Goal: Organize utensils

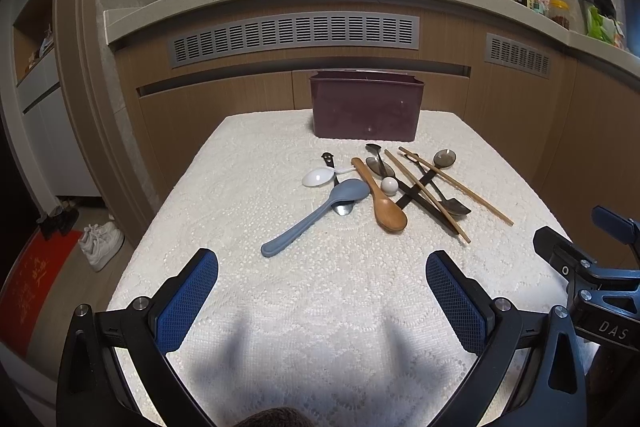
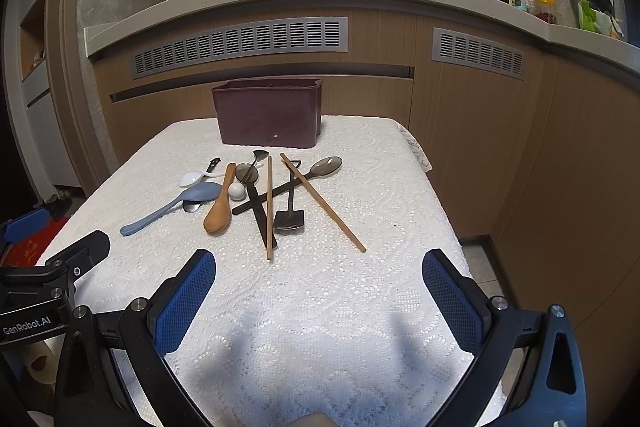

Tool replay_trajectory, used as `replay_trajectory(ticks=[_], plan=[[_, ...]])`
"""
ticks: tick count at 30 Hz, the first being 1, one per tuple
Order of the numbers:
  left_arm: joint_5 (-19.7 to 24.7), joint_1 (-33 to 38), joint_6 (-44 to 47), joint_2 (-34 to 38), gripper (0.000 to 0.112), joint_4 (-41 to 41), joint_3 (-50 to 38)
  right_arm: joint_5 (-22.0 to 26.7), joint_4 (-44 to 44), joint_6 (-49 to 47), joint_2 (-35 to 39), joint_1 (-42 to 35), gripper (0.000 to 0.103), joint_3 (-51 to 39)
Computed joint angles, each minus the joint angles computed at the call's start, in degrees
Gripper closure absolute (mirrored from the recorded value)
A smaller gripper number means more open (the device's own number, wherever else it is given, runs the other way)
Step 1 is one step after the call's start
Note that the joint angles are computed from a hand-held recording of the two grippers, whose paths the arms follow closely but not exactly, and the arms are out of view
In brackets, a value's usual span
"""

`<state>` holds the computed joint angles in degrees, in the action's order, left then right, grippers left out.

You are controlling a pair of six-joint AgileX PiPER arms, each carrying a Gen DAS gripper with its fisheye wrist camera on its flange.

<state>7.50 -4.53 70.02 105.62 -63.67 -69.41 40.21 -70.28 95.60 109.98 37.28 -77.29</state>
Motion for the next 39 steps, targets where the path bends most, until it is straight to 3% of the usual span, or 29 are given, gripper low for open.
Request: replay_trajectory(ticks=[14, 25, 29, 33, 39], plan=[[0.6, 0.4, -1.1, 0.4, 0.009, 1.2, -0.2, -0.2, -0.2, 0.4, 0.0, 0.0, 0.000, 0.3], [5.1, 0.7, -24.8, 5.0, 0.009, 25.4, -7.9, -1.5, 2.0, -5.8, 2.3, -2.4, 0.000, -3.4], [10.6, 1.4, -35.1, 10.0, 0.009, 34.7, -17.2, -2.3, 5.1, -13.1, 4.5, -5.1, 0.000, -8.9], [14.9, 2.2, -40.0, 16.4, 0.009, 38.4, -29.1, -3.0, 17.3, -28.1, 8.4, -9.3, 0.000, -17.9], [28.1, 5.0, -45.5, 29.3, 0.009, 40.3, -54.8, 5.0, 32.4, -50.1, 17.1, -12.9, 0.000, -35.2]])
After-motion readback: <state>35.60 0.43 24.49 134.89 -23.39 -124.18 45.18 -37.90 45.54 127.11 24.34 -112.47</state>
